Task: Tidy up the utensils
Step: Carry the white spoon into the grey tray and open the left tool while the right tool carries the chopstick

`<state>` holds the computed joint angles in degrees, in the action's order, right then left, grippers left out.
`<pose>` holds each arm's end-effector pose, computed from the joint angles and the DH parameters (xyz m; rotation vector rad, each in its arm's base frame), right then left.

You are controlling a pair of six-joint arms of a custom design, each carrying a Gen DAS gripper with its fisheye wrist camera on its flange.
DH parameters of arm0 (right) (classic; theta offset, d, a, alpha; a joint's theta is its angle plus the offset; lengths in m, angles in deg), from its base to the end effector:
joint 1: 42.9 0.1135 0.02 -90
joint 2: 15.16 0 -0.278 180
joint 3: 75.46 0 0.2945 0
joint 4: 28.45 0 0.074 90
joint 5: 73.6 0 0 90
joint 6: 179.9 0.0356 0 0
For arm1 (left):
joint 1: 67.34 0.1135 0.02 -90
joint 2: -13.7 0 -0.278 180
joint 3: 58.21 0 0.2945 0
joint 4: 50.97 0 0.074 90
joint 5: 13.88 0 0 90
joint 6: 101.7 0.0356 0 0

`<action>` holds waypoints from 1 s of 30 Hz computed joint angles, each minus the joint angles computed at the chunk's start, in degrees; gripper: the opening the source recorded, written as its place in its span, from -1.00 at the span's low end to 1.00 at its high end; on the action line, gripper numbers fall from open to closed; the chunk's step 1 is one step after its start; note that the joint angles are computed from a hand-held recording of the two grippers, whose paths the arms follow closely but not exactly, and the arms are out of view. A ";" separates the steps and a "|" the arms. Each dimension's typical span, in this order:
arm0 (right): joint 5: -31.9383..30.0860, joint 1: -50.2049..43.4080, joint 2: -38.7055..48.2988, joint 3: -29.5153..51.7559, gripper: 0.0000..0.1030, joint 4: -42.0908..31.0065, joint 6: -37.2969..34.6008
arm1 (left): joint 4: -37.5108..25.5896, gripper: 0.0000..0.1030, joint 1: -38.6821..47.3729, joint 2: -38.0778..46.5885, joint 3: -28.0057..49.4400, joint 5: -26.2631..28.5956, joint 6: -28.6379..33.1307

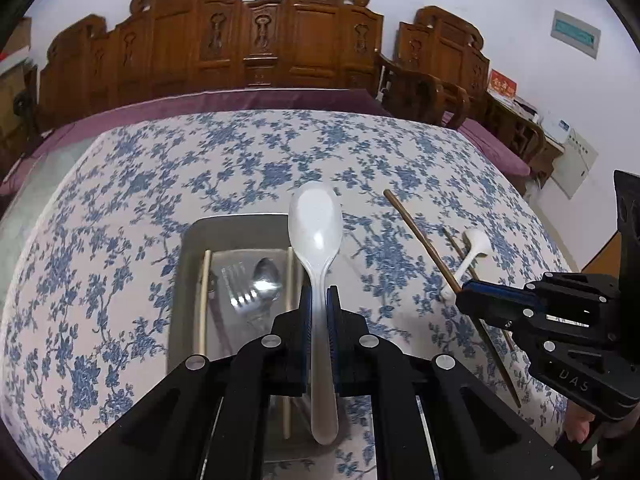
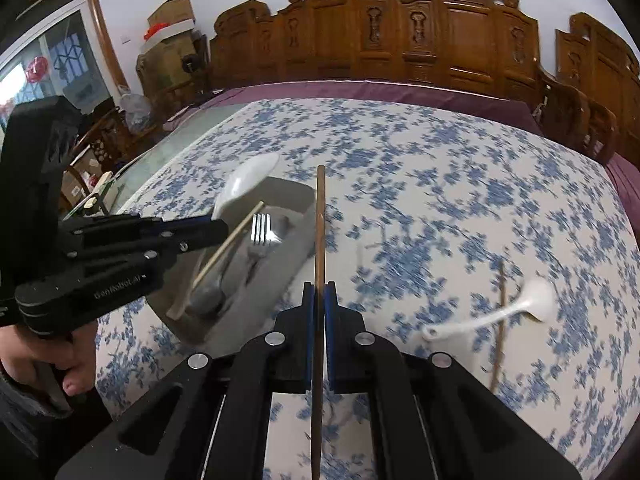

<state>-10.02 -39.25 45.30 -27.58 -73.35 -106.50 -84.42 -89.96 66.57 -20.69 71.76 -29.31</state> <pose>0.2258 0.0303 0.2019 -0.6047 2.4177 0.4981 0.1933 -0.0776 0.1748 0.0715 2.4310 -0.2274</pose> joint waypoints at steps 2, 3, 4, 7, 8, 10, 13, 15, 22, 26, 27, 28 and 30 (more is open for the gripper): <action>0.62 2.19 0.76 0.36 -0.88 1.47 1.88 | 0.29 -0.87 2.04 -0.22 -0.61 1.16 1.01; 0.83 3.11 1.34 0.62 -0.88 2.22 2.77 | 0.41 -0.87 3.47 -0.25 -0.97 1.74 1.82; 0.97 3.69 1.82 0.88 -0.88 2.72 3.31 | 0.54 -0.87 4.67 -0.07 -1.20 2.28 2.57; 1.58 6.11 3.50 1.76 -0.88 4.62 5.56 | 1.45 -0.87 8.47 1.12 -1.87 4.54 4.10; 1.68 6.71 4.02 2.09 -0.88 5.10 6.14 | 1.83 -0.87 9.44 1.57 -2.01 5.04 4.55; 1.90 8.20 4.96 2.66 -0.88 6.21 7.51 | 2.50 -0.87 11.48 2.85 -2.18 5.85 5.35; 2.16 10.13 5.88 3.41 -0.88 7.43 9.23 | 3.18 -0.87 12.81 4.35 -2.26 6.44 5.96; 2.38 11.47 6.47 4.01 -0.88 8.25 10.58 | 3.61 -0.87 13.46 5.25 -2.30 6.77 6.37; 3.24 14.83 8.10 5.43 -0.87 10.22 13.82 | 3.77 -0.85 15.55 5.95 -2.25 7.14 7.22; 3.75 15.88 8.80 5.68 -0.88 11.17 15.27 | 2.63 -0.61 16.39 3.40 -2.26 7.36 7.01; 3.82 16.09 9.18 5.76 -0.88 11.49 15.83 | 2.32 -0.59 16.50 2.87 -2.17 7.25 7.27; 3.77 16.06 9.45 5.81 -0.88 11.68 16.18 | 1.84 -0.59 16.64 2.02 -2.13 6.86 7.54; 3.48 16.30 10.40 5.95 -0.88 12.42 17.63 | 0.95 -0.59 17.25 0.32 -2.06 5.94 8.07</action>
<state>-6.53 -22.95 55.70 -21.63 -60.94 -88.87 -83.47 -72.71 66.89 -22.76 77.71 -21.24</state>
